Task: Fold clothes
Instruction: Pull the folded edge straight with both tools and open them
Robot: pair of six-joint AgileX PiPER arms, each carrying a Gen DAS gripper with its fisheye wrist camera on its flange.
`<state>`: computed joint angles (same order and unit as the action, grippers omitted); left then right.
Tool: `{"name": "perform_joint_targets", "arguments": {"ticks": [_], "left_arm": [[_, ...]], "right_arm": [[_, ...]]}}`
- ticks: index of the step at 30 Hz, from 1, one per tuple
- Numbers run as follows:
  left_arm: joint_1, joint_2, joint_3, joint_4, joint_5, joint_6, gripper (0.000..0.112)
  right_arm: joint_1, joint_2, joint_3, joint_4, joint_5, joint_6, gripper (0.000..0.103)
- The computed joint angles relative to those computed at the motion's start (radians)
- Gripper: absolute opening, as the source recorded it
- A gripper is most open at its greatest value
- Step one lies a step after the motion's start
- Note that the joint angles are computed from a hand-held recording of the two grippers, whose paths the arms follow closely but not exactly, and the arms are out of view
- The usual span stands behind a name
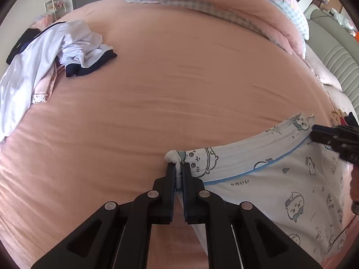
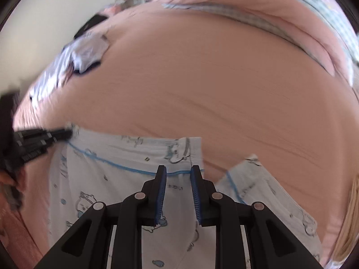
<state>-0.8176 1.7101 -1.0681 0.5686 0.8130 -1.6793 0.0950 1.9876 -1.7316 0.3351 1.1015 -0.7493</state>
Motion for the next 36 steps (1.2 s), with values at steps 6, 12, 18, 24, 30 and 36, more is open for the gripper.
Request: {"name": "perform_joint_targets", "arguments": {"ticks": [6, 12, 18, 24, 30, 36], "left_arm": [[-0.019, -0.026, 0.048, 0.042, -0.062, -0.013, 0.017], [-0.03, 0.034, -0.04, 0.181, 0.038, -0.022, 0.006], [0.061, 0.082, -0.081, 0.092, 0.125, 0.038, 0.011], [0.032, -0.062, -0.009, 0.005, -0.043, 0.213, 0.012], [0.012, 0.118, -0.184, -0.176, -0.073, 0.496, 0.012], [0.005, 0.189, -0.245, 0.098, -0.037, 0.247, 0.013]], "right_arm": [[0.054, -0.042, 0.142, -0.11, -0.195, -0.025, 0.02], [0.073, -0.074, 0.204, -0.115, -0.375, -0.024, 0.006], [0.023, 0.129, -0.083, -0.152, -0.226, 0.185, 0.006], [-0.06, 0.033, -0.087, 0.125, 0.019, -0.034, 0.009], [0.052, -0.12, 0.246, -0.036, -0.056, -0.218, 0.009], [0.035, -0.085, 0.246, -0.023, -0.272, -0.101, 0.006]]}}
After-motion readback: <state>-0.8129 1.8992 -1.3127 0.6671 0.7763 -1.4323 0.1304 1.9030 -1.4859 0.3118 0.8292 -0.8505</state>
